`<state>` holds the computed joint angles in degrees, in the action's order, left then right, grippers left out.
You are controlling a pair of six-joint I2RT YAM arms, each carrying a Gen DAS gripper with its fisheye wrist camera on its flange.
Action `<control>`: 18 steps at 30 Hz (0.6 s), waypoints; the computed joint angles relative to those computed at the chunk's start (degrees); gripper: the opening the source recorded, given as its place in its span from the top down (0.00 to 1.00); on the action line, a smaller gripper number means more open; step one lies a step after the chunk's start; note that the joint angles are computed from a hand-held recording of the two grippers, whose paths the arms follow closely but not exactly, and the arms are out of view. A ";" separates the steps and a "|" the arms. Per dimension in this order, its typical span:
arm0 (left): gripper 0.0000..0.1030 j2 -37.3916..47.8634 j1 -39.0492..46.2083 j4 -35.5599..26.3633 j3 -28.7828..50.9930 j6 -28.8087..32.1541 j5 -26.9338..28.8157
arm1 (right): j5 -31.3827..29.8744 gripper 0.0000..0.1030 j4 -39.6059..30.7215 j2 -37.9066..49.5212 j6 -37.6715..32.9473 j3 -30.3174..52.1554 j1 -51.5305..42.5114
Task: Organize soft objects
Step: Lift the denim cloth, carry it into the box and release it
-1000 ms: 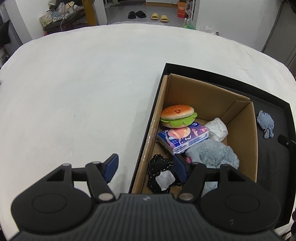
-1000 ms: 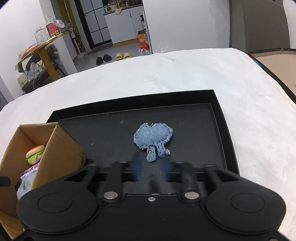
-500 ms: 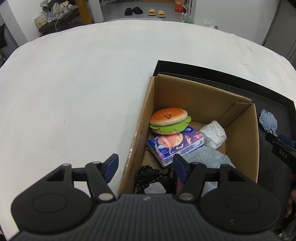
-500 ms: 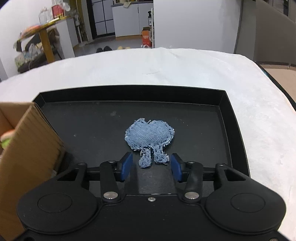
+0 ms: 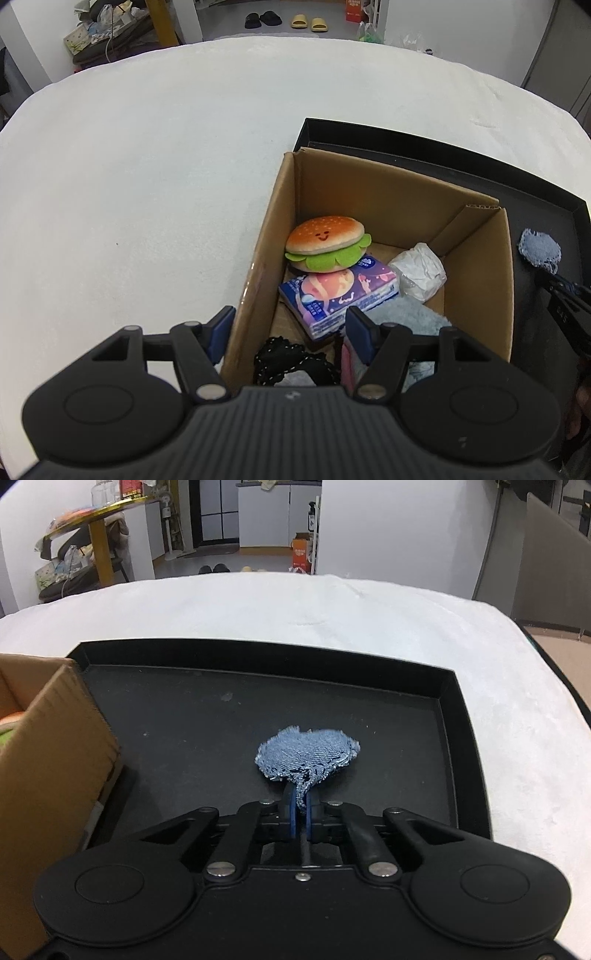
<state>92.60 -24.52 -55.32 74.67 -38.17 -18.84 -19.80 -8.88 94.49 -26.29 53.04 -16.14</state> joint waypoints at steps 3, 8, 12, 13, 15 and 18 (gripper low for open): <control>0.38 -0.61 0.06 0.13 -0.40 0.11 0.17 | -1.73 0.96 -1.57 -2.70 -0.50 -0.48 -0.67; 0.38 -2.25 -0.14 -0.01 -0.98 -0.07 0.53 | -3.94 0.96 -5.16 -6.25 -0.74 0.05 -2.03; 0.38 -4.06 -0.39 -0.22 -2.17 -0.47 0.66 | -5.86 0.96 -7.52 -8.83 -0.87 0.51 -3.17; 0.38 -4.61 -0.39 -0.20 -2.62 -0.45 0.76 | -6.29 0.96 -8.03 -9.57 -0.74 0.48 -3.43; 0.38 -5.47 -0.51 -0.34 -3.38 -0.45 0.70 | -6.74 0.96 -8.55 -10.56 -0.29 0.41 -3.62; 0.38 -6.79 -0.50 -0.18 -4.66 -0.11 0.91 | -7.77 0.96 -9.71 -12.90 0.76 -0.04 -3.91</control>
